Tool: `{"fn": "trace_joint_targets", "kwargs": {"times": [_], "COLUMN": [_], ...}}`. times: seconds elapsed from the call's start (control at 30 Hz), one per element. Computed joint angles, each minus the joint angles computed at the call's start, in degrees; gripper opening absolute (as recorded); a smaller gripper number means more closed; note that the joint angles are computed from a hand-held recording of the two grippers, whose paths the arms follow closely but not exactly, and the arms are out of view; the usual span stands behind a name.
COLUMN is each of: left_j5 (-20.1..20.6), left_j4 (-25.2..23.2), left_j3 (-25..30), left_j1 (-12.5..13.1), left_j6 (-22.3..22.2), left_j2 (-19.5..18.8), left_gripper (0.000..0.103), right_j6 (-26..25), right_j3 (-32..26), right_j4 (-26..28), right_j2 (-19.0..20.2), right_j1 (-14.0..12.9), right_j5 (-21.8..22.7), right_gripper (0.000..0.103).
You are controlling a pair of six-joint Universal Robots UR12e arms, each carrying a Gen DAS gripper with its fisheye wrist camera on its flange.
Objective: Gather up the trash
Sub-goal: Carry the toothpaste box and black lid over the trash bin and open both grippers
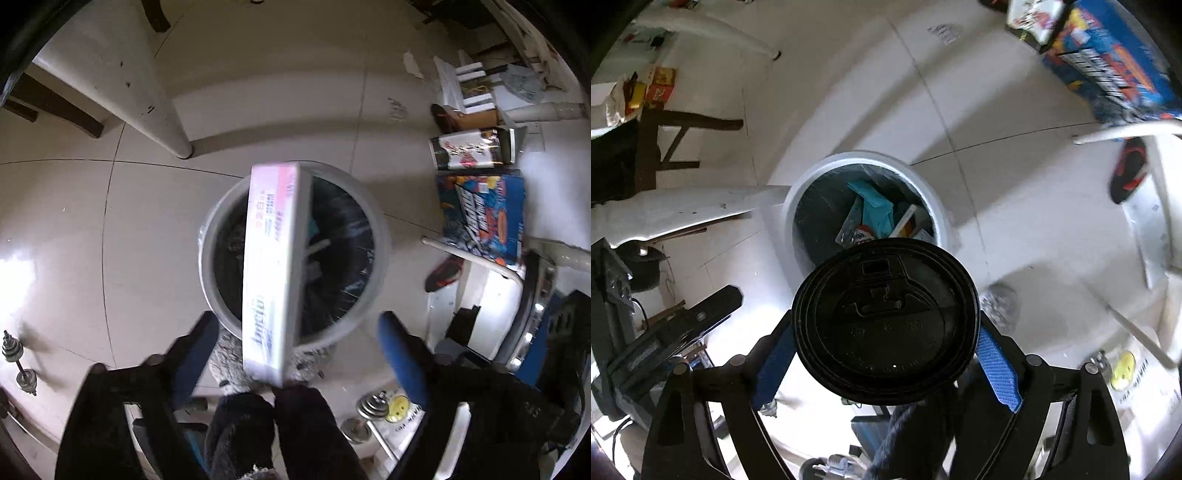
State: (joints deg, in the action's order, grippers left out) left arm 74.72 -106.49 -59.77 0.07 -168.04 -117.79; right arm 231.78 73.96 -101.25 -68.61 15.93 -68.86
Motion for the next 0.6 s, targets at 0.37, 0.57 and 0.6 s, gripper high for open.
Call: {"fn": "trace_joint_targets", "kwargs": {"times": [0.37,0.57,0.6], "left_j5": [9.3,13.1,13.5], "left_j4": [13.9,12.9,12.7], "left_j3": [-8.1,-7.8,-7.7], "left_j1": [0.4,-0.7,-0.9], "left_j6": [-2.2,-0.6,-0.4], "left_j2": [5.1,6.6,6.8], "left_gripper": [0.097,0.097,0.097], "right_j6": [-6.2,-9.9,-10.2], "right_j3": [-1.3,-6.9,-7.3], "right_j4": [2.0,11.4,11.9], "right_j2": [2.8,3.7,3.5], "right_j1": [1.5,3.3,3.4], "right_j5": [-2.3,-12.0,-12.6], "right_gripper": [0.103,0.103,0.103]}}
